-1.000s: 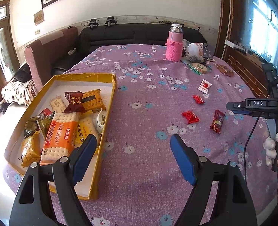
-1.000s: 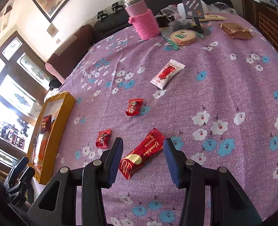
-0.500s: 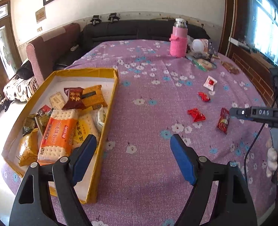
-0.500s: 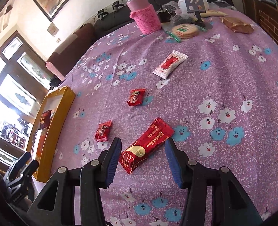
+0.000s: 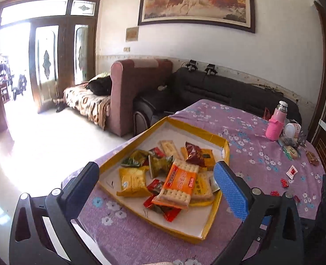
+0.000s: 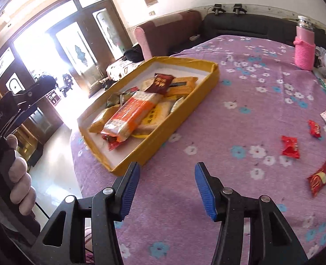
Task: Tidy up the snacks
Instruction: 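Withdraw the right gripper back toward the tray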
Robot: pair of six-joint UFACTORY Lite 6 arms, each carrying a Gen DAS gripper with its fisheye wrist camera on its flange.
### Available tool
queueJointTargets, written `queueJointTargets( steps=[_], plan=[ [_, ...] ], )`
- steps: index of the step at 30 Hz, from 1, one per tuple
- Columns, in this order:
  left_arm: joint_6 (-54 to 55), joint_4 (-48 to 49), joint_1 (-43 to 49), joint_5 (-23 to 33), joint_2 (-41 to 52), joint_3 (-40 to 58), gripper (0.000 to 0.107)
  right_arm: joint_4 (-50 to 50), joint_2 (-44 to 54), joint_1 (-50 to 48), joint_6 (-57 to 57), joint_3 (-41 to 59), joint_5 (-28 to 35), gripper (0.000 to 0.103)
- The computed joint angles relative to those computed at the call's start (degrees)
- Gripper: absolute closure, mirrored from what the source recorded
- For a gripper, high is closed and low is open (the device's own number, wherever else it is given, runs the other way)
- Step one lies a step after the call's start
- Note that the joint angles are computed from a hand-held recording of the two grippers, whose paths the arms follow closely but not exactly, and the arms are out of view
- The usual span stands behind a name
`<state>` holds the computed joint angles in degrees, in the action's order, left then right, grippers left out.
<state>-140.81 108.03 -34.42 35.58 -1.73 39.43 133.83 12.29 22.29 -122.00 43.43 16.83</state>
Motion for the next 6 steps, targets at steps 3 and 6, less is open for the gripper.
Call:
queueJointTargets(
  steps=[3, 6],
  plan=[
    [-1.2, 0.2, 0.6, -2.7, 1.3, -0.8, 0.004, 5.3, 0.6, 2.9, -3.4, -0.1, -0.3, 0.05],
    [1.1, -3.1, -2.5, -1.1, 3.1, 0.1, 0.004, 11.1, -2.1, 2.6, -8.5, -2.7, -0.2, 0.049]
  ],
)
